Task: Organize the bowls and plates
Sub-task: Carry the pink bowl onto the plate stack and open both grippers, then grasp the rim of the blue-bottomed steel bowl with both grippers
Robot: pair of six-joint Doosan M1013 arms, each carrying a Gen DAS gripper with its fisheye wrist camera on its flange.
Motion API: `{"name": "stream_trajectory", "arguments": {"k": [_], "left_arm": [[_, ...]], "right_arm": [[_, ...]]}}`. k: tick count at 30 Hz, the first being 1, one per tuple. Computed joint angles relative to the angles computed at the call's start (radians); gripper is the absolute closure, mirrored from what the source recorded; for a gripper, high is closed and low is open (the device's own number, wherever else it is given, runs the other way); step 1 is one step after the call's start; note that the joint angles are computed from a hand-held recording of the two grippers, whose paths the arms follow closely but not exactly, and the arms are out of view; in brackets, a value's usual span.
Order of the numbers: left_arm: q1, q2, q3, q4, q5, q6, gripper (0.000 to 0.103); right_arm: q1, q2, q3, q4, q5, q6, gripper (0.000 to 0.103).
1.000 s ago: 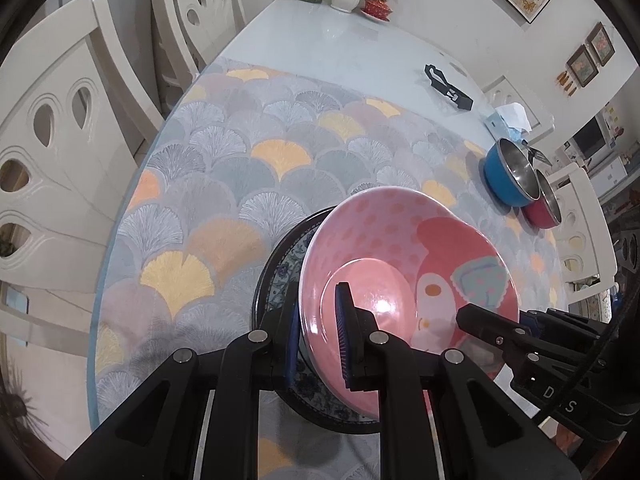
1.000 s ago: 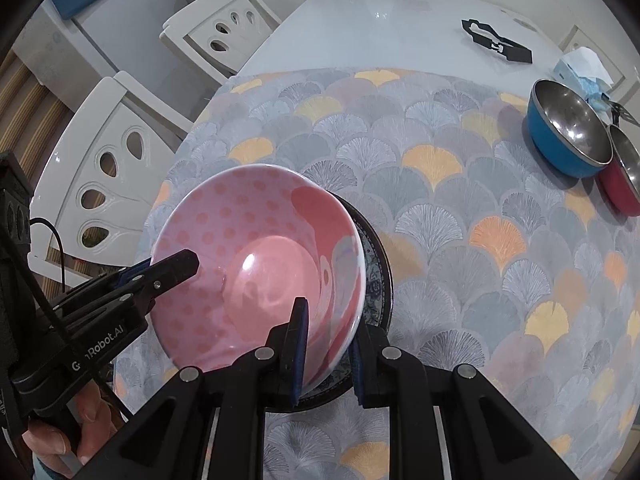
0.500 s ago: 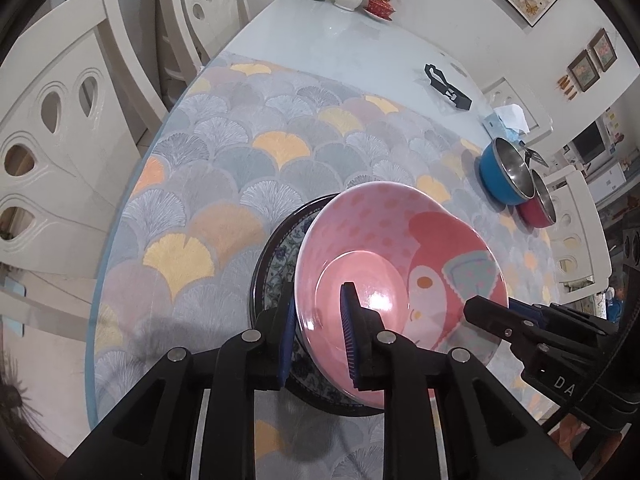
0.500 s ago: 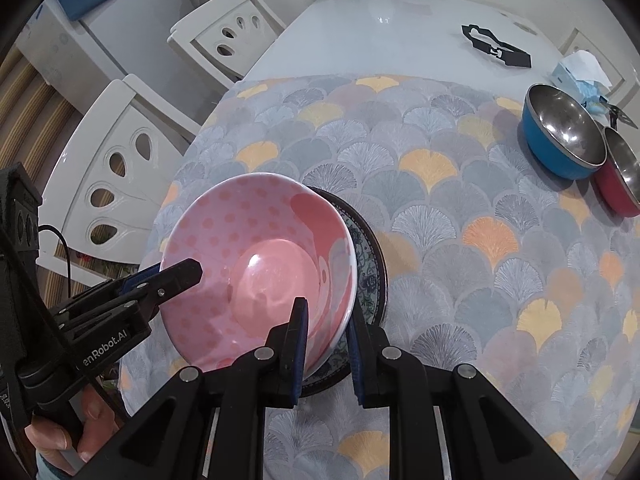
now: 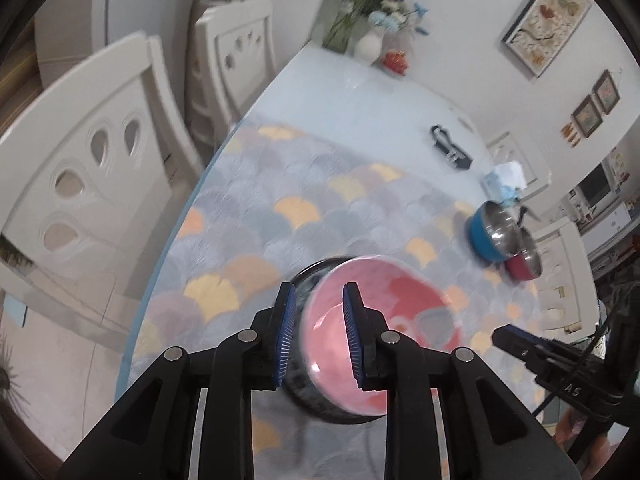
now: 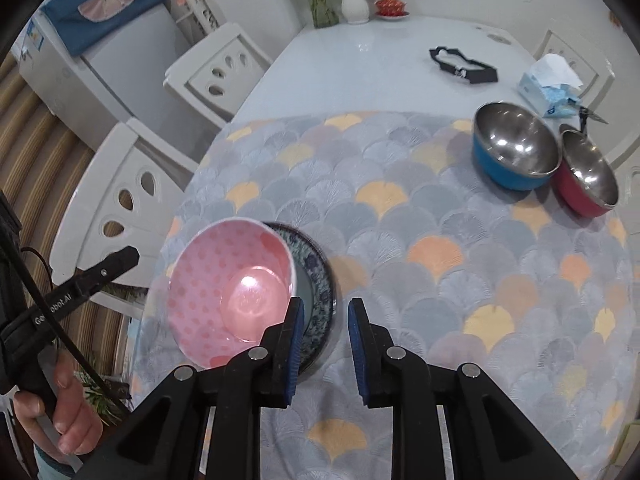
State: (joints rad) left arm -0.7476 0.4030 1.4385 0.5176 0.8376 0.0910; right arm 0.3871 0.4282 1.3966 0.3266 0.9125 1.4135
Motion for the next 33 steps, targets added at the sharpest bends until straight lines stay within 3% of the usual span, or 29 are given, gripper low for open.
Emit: {"name": "stream_trajectory", "arguments": {"k": [3,7,9,18,26,33], "left_arm": [[-0.01,0.019,-0.053,0.023,0.007,0.027,0.081],[-0.024,0.057,-0.137,0.039,0.024,0.08,0.075],[-0.027,0.082,-0.186,0.033,0.026,0.105,0.075],[-0.038,0.201,-0.411,-0.034,0.058,0.248,0.072],[-0.033,0.321,-0.635,-0.123,0.1,0.389,0.069],[-0.017,0.44,-0.855,-0.177,0.203,0.499,0.069]], "right_arm": [[-0.012,-0.017,0.005,-0.009,-0.02,-0.002,0.077],[-0.039,-0.041,0.016,-0.006,-0.055,-0.023,0.057],[-0.055,-0.053,0.021,-0.011,-0.076,-0.027,0.055],[-0.151,-0.072,0.011,-0.002,-0.094,-0.021,0.053],[-0.23,-0.046,-0.035,0.021,-0.072,0.011,0.053],[-0.256,-0.005,-0.087,0.036,-0.056,0.042,0.053]]}}
